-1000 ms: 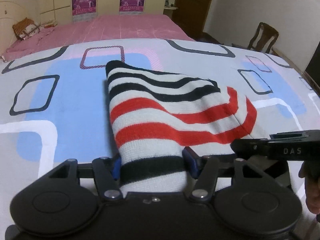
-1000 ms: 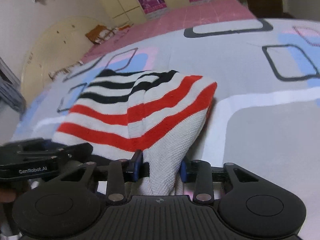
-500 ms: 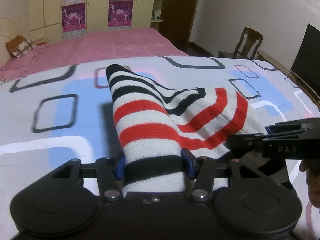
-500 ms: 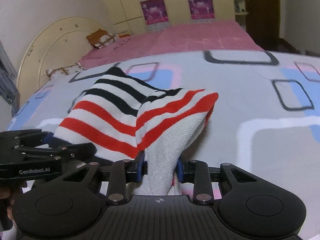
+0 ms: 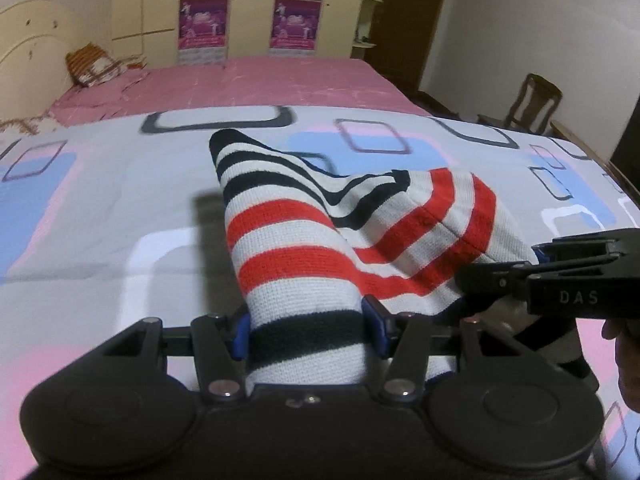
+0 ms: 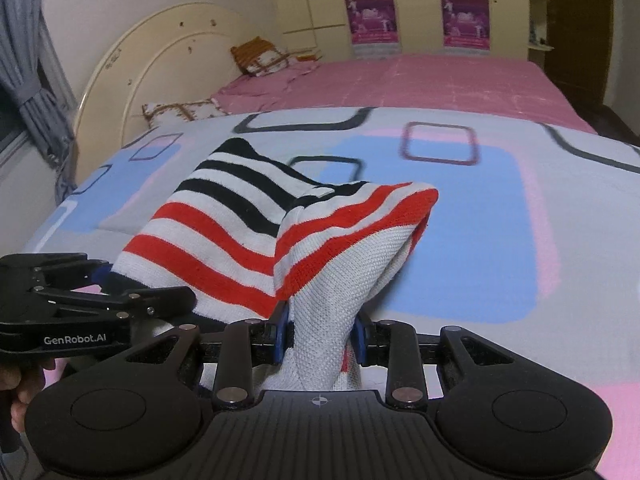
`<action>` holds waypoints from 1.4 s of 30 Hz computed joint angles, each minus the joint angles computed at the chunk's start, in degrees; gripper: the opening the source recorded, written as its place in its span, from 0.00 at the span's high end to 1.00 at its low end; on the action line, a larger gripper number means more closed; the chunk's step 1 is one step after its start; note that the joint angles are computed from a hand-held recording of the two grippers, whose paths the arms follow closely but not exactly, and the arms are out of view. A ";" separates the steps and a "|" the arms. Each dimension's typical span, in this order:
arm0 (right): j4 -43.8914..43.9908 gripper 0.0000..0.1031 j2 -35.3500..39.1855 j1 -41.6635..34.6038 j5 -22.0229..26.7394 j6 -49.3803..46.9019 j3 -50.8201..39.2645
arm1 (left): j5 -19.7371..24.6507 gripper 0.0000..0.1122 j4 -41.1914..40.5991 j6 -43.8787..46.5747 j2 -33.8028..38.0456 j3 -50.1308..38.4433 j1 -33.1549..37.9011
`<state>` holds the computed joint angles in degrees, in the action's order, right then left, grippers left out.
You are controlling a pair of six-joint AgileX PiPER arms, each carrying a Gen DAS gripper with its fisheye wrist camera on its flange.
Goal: Fold small clothes
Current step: 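Lift the held end with both grippers and fold it over the sweater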
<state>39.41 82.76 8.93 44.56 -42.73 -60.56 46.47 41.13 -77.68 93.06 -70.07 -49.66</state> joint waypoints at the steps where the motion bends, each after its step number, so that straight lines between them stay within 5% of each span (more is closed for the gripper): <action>1: -1.26 0.70 0.33 2.49 -1.86 2.19 0.31 | -1.32 0.52 0.19 -0.65 -0.30 1.18 0.68; 7: -6.70 0.69 5.22 8.54 -10.42 11.31 3.29 | -15.92 0.47 2.66 -7.82 -4.57 14.26 6.61; 17: -3.50 0.68 5.48 7.90 -11.65 9.35 4.29 | -21.20 0.38 3.93 -7.74 -6.83 18.92 9.18; 18: -2.96 0.62 4.63 7.02 -10.54 8.59 4.80 | -20.25 0.27 2.92 -6.42 -6.78 18.54 9.15; 20: -3.23 0.36 3.91 5.43 -9.21 8.38 4.73 | -15.92 0.12 0.59 -2.57 -6.42 16.65 8.77; 21: -5.46 0.22 3.16 5.46 -10.38 9.85 4.87 | -14.29 0.12 -0.29 -0.64 -6.80 16.04 8.54; 24: 0.93 0.22 0.24 0.99 -10.27 2.11 5.14 | -10.67 0.29 5.92 -4.28 -10.50 16.72 6.36; 28: 4.14 0.67 3.80 0.80 -8.80 0.75 -0.89 | -12.74 0.38 10.54 -4.65 -9.89 14.39 9.84; 31: -1.45 0.67 9.23 6.25 -11.08 6.06 -6.78 | -17.17 0.43 4.36 6.94 -4.66 8.67 14.32; 34: -5.99 0.67 14.43 8.92 -11.12 9.61 -11.56 | -20.20 0.60 -7.25 20.77 1.16 4.69 17.57; 39: -15.42 0.68 16.80 9.12 -13.62 17.27 -10.74 | -27.06 0.60 2.69 9.62 2.42 10.04 17.42; 42: -12.08 0.68 16.92 7.89 -14.91 12.96 -9.16 | -28.35 0.60 0.13 12.05 2.38 10.32 18.39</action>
